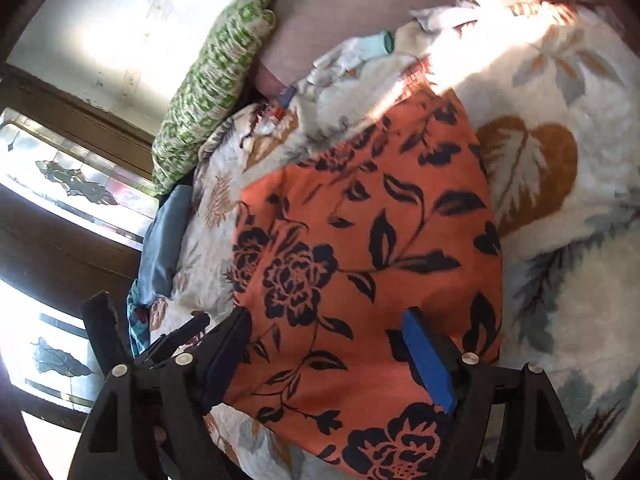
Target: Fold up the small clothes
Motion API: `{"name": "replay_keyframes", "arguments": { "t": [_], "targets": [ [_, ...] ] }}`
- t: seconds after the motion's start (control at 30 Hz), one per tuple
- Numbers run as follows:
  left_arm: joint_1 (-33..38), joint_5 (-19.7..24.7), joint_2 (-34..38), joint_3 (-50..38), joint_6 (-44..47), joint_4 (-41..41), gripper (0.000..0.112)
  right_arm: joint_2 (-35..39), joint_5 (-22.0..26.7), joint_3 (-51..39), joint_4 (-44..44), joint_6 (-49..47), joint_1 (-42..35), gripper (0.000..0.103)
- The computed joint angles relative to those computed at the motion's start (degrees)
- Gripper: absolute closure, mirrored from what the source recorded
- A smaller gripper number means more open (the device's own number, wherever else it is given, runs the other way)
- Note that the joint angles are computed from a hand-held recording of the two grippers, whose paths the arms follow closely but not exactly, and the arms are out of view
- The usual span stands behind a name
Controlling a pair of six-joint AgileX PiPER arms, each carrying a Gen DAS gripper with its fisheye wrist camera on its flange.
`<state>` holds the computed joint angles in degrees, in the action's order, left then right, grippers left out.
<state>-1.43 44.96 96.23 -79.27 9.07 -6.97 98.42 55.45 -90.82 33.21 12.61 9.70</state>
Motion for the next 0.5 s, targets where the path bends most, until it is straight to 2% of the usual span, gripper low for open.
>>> {"name": "replay_keyframes", "arguments": {
  "t": [0.07,0.17,0.23,0.3,0.37,0.5],
  "targets": [
    [-1.0,-3.6,-2.1,2.3,-1.2,2.4,0.024,0.1,-0.4,-2.3,-0.3,-0.2,-0.9,0.023],
    [-3.8,-2.1,2.9,2.4,-6.9,11.0,0.023,2.6,-2.1,-2.0,1.0,0.6,-3.3,0.021],
    [-3.1,-5.0,3.1,4.5,-7.2,9.2,0.021,7.1,-0.6,-1.1,3.2,0.4,-5.0,0.021],
    [-3.3,-2.8,2.3,3.0,-8.4,9.8,0.021,6.6,-2.2,0.1,4.9,-0.1,-5.9,0.021],
    [-3.3,-2.9,0.7,2.8,-7.5,9.2,0.021,7.1,1.1,-4.9,2.9,2.1,-5.8,0.021],
    [-3.2,-1.4,0.8,1.3,-6.8,8.0,0.021,10.2,0.8,-13.6,2.0,2.3,-6.4,0.021]
  ]
}}
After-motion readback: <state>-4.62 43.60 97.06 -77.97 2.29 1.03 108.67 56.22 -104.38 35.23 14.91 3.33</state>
